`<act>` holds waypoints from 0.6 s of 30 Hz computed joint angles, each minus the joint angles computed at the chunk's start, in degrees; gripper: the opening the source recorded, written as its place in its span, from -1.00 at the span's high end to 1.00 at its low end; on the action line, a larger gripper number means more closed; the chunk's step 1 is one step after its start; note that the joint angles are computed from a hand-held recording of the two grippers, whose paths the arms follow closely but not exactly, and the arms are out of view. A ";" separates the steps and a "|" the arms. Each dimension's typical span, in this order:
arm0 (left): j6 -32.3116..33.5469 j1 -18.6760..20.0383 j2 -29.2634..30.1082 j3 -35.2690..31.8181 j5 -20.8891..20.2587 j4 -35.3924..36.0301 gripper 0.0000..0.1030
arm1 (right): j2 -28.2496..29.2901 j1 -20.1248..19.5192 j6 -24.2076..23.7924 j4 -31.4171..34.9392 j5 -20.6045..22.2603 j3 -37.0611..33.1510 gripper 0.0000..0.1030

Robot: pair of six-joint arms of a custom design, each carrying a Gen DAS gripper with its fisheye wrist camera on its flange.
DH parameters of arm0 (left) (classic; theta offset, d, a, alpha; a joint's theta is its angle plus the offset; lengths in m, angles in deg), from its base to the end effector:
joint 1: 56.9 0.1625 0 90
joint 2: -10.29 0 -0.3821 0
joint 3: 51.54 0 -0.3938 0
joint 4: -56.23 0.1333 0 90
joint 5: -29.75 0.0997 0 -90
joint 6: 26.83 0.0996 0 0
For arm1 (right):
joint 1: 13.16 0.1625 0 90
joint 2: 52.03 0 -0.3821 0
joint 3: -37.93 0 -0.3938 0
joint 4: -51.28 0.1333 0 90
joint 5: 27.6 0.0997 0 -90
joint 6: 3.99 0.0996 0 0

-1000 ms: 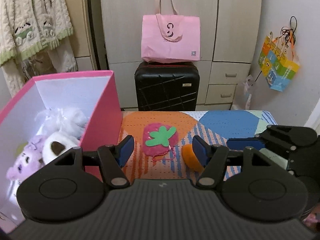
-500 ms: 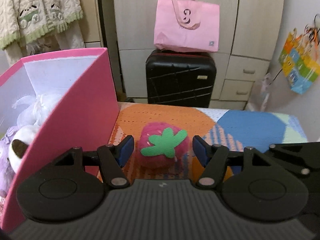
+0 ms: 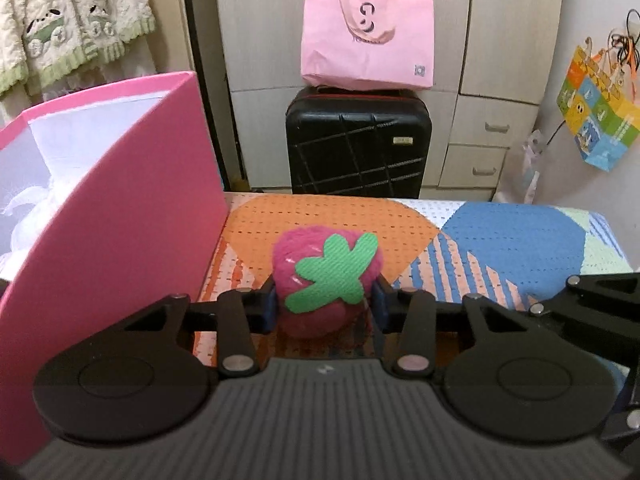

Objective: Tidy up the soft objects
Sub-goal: 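Close the left tool on the strawberry plush while the right tool grasps the orange sponge, then carry the strawberry with the left tool while the right tool carries the sponge to the box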

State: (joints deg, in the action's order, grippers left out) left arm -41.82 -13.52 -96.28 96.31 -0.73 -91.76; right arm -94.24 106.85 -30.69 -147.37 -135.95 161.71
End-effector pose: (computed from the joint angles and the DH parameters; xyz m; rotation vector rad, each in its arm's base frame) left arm -0.0653 -0.3633 0.2492 0.4251 2.1839 -0.9289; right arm 0.3246 -0.3582 -0.0091 1.2164 -2.4799 0.6773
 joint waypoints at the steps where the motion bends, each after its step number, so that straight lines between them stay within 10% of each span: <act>1: -0.66 -0.53 -0.94 0.32 0.11 0.57 0.18 | -0.14 0.01 0.37 -0.02 -0.12 0.12 0.19; 18: -17.66 -15.37 -29.90 3.77 -0.74 38.98 0.18 | -3.47 7.19 11.73 -3.96 -10.31 5.75 0.18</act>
State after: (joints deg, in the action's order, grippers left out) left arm -59.48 -28.89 -126.18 100.08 -1.47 -52.78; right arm -97.72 114.05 -18.96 -151.33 -146.26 167.46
